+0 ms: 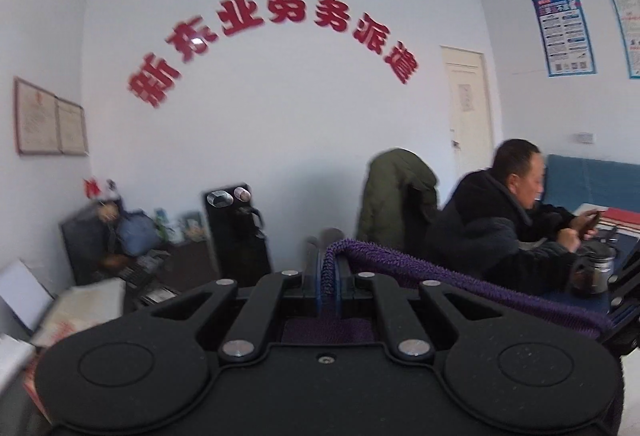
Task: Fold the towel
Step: 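Raise the towel with both tools, stretching the edge between them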
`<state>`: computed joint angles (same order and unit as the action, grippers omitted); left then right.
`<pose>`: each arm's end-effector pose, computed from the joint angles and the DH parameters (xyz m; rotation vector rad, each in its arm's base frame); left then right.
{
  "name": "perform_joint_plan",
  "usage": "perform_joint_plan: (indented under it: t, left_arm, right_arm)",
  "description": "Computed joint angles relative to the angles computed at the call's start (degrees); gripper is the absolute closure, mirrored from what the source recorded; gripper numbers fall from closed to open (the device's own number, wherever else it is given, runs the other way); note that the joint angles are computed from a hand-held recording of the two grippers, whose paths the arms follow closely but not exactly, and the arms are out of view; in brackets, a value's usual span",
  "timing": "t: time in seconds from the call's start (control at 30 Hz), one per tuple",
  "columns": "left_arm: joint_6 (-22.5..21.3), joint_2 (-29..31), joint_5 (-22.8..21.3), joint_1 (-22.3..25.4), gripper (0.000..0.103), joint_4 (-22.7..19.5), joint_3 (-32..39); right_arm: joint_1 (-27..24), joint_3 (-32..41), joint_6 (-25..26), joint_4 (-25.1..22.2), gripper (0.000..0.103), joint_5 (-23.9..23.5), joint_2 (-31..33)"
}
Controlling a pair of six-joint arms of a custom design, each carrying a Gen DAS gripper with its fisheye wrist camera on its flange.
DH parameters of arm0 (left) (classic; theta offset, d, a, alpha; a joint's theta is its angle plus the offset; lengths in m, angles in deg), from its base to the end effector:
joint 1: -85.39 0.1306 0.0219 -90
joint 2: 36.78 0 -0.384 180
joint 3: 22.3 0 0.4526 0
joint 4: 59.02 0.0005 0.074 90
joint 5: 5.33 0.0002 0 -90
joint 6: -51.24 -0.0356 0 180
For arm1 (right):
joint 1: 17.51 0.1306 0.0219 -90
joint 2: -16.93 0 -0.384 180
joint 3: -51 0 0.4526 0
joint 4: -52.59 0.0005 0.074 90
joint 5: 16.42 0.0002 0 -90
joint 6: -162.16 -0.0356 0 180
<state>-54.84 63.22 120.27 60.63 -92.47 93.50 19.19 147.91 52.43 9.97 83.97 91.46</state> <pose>0.5560 -0.2798 0.6006 1.0386 1.5614 -0.6855 0.3571 0.2575 0.6351 -0.1650 1.9415 0.4851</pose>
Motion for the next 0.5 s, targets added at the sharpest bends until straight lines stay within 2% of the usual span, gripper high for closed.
perform_joint_plan:
  t: [0.07, 0.17, 0.3, 0.37, 0.5]
  left_arm:
    - [-0.2, 1.8, 1.4, -2.9, 0.097, -0.6, -2.8]
    - [-3.0, 5.1, 2.2, -6.7, 0.097, -2.5, -4.5]
    - [-10.4, 10.6, -0.4, -11.8, 0.097, -7.3, -3.7]
    - [-14.0, 12.5, -1.6, -14.2, 0.097, -9.4, -3.8]
    - [-16.0, 15.2, -3.1, -16.9, 0.097, -10.8, -2.1]
  right_arm:
    - [-1.0, -6.1, -7.4, -3.3, 0.1, 1.4, -3.6]
    - [-2.5, -14.0, -18.4, -7.8, 0.1, 2.2, -8.1]
    - [-4.2, -22.8, -29.9, -13.5, 0.1, 3.5, -12.2]
    - [-4.5, -25.6, -32.9, -15.6, 0.1, 4.8, -13.4]
    - [-5.1, -30.8, -40.7, -17.9, 0.1, 7.1, -16.5]
